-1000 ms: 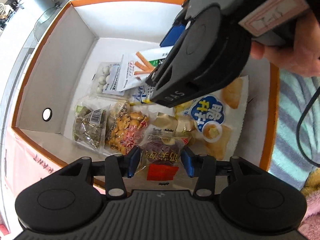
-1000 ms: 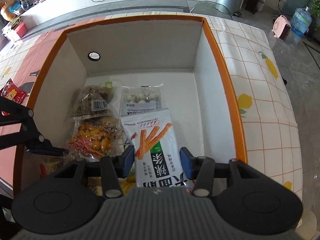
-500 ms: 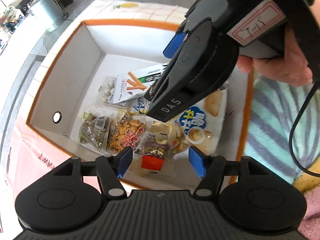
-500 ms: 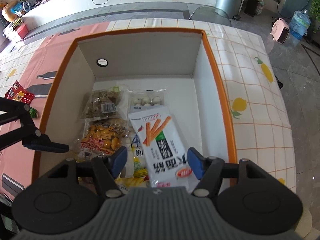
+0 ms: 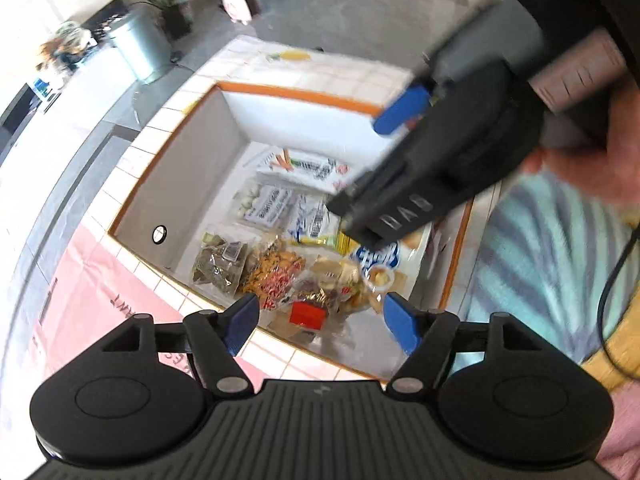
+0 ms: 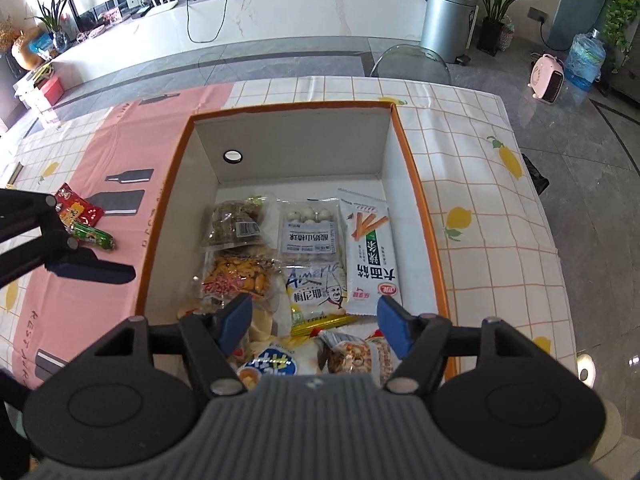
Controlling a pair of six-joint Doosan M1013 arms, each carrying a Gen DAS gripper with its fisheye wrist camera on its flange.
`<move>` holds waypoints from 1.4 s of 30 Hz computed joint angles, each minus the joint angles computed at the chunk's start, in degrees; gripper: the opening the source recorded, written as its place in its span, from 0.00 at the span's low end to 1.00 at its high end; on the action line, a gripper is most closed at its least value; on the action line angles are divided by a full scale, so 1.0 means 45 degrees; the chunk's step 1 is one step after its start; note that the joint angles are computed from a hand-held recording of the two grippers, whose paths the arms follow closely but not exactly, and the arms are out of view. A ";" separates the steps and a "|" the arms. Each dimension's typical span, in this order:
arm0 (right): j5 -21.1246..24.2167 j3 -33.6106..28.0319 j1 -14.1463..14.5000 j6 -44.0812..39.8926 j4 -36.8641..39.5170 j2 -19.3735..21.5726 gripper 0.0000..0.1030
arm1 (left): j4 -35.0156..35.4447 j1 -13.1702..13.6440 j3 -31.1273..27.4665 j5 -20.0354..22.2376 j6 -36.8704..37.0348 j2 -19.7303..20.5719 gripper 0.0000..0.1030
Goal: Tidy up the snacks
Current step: 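Open both tools and move them back over the placemat snacks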
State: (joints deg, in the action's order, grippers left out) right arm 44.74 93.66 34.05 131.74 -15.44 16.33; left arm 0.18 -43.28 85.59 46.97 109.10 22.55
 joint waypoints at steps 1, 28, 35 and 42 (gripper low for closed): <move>-0.0077 0.0107 0.0042 0.0172 -0.0033 -0.0110 0.68 | -0.0291 0.0065 0.0111 -0.0195 -0.0177 -0.0119 0.82; -0.2866 0.2267 0.3754 1.2980 -1.0737 -0.0692 0.67 | 0.9221 0.0522 0.6022 -0.5453 -1.9453 -0.4549 0.82; -0.2789 0.1562 0.4194 1.3753 -1.1497 -0.0012 0.67 | 1.0192 0.1035 0.6774 -0.5053 -2.1131 -0.5201 0.82; -0.2591 0.0400 0.4412 1.1425 -1.0027 0.0935 0.67 | 0.9342 0.1878 0.7261 -0.5753 -2.0544 -0.5337 0.82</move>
